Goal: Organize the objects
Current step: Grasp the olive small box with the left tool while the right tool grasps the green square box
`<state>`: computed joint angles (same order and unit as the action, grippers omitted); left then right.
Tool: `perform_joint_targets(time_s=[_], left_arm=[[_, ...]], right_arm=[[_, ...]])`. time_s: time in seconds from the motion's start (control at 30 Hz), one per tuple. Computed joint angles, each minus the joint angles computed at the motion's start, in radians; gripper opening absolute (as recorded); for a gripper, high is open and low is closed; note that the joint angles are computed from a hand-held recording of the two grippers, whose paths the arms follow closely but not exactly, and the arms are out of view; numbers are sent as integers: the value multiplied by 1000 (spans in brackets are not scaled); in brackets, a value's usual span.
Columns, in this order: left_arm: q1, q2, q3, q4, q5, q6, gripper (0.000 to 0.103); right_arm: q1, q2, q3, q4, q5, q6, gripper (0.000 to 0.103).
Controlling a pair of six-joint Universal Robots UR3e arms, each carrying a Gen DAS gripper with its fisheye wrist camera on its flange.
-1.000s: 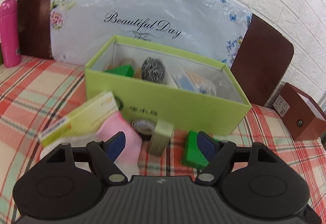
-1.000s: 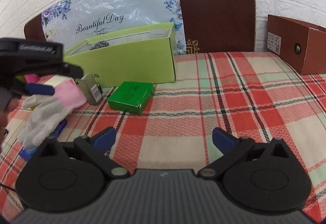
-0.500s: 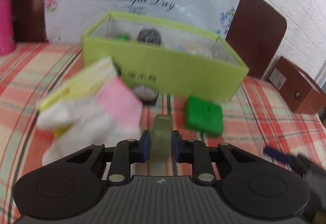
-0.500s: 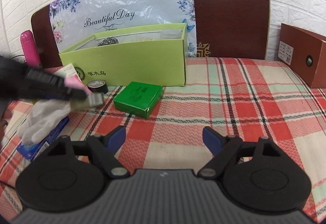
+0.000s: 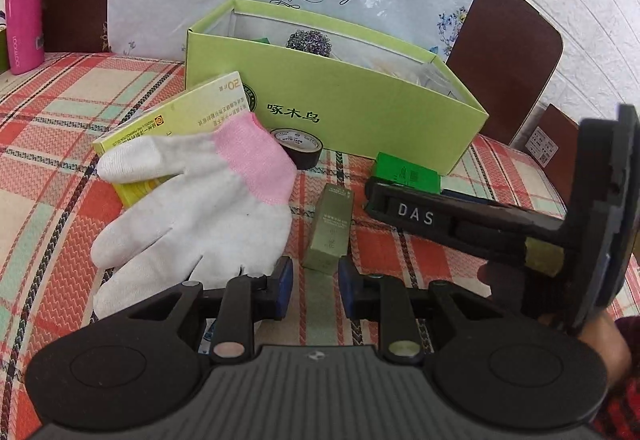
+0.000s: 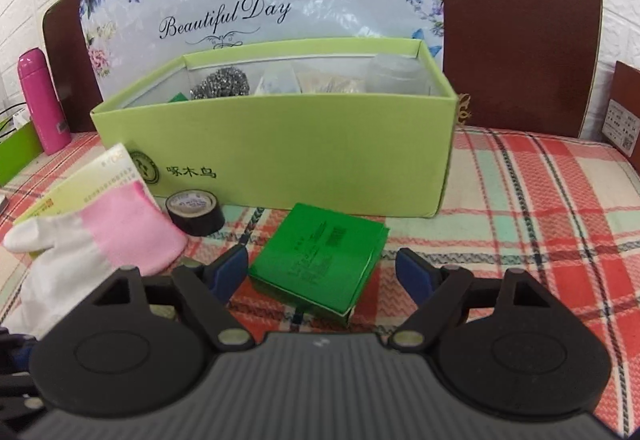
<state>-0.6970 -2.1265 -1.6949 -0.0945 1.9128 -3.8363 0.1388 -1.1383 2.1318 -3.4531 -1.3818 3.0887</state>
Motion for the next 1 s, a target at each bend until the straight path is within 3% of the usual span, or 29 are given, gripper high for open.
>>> perform_joint_targets(time_s=[0.03, 0.1, 0.17, 0.23, 0.47, 0.57, 0.7, 0.87, 0.9, 1.0], left_arm=[[1, -3, 3, 5, -3, 1, 25], [5, -17, 29, -2, -10, 6, 26], [9, -41, 69, -11, -14, 17, 35], [12, -71, 119, -29, 1, 30, 50], [46, -142, 243, -100, -35, 59, 48], [52, -155, 263, -122, -53, 68, 38], [38, -178, 296, -140, -22, 88, 40], [40, -169, 273, -128, -27, 125, 36], [44, -163, 261, -119, -35, 121, 36], [47, -166, 263, -117, -36, 113, 36]], right_arm=[[-19, -5, 21, -19, 39, -5, 68], [-35, -26, 56, -30, 51, -18, 68], [-60, -49, 99, -49, 73, -59, 67], [-101, -86, 156, -57, 113, -95, 67], [-308, -286, 408, -35, 298, -304, 67], [-378, -386, 485, 18, 339, -361, 68], [-361, -408, 509, -6, 290, -320, 79], [-237, -313, 449, -79, 149, -243, 82], [-211, -288, 437, -100, 115, -231, 82], [-177, -244, 411, -114, 64, -206, 68]])
